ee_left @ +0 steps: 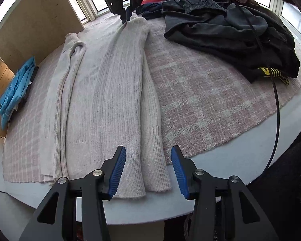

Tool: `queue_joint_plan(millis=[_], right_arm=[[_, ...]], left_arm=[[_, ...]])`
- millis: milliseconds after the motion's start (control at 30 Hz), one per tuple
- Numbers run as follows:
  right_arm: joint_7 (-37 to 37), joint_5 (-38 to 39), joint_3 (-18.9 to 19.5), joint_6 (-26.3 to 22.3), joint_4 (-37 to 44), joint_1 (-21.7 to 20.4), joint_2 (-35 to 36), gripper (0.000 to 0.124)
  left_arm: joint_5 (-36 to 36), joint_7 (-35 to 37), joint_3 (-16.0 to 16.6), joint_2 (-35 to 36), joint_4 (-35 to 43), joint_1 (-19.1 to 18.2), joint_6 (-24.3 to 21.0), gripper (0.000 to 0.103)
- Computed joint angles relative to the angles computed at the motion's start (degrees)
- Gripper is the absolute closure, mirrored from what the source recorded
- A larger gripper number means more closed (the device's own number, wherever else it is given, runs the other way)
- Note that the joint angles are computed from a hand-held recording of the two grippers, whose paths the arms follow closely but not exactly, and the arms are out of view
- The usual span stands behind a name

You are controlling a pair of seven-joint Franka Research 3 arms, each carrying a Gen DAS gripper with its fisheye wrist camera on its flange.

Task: Fold clothes

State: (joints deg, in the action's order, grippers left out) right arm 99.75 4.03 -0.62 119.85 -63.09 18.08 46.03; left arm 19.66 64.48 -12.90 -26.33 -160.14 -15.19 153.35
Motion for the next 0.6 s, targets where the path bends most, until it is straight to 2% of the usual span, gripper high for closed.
queue_joint_plan(millis=[100,167,233,267,400,433,467,533,600], right_arm=[[1.45,0.15,-0.22,-0.82,1.32,-0.04,0.95,0.117],[-0.11,1.07,0.8,-2.71,2.37,-0.67,1.12,0.109],[-1.65,2.4,1.65,-4.15,2.01,-1.27,0.12,0.099],[-2.31,3.18,1.92,-2.88,-0.52,-1.58,-1.75,0.094],[-6.09,7.24,2.85,7.0,-14.04,-3.65,-10.94,0.086],[-7.02,7.95,2.89,8.61,-16.43,-4.09,-12.58,0.078],[-7.77,7.56,2.42,8.81,-17.82,-4.25,-13.37,0.073],[-8.37,7.01,1.66,8.27,-19.54,-4.62,-14.1,0.073],[-10.22,10.1,2.39,8.35,-22.13,-6.81,-14.54,0.073]], left_arm=[[-0.01,0.09,0.33,-0.65,-0.74,0.1,0.32,0.057],[1.04,-0.77,-0.25,-2.02,-1.65,1.09,0.09,0.057],[0.94,-1.08,0.49,-3.96,-2.89,1.5,-0.37,0.057],[0.87,-1.19,0.83,-4.94,-3.5,1.75,-0.62,0.057],[1.05,-0.94,1.39,-8.14,-5.94,2.34,-1.43,0.057],[1.28,-0.73,1.32,-8.53,-6.41,2.39,-1.45,0.057],[0.88,0.14,1.88,-8.03,-6.57,1.74,-0.67,0.057],[0.64,1.36,2.11,-6.61,-6.72,0.97,1.94,0.057],[2.29,0.74,0.07,-4.64,-5.72,2.17,3.11,0.057]])
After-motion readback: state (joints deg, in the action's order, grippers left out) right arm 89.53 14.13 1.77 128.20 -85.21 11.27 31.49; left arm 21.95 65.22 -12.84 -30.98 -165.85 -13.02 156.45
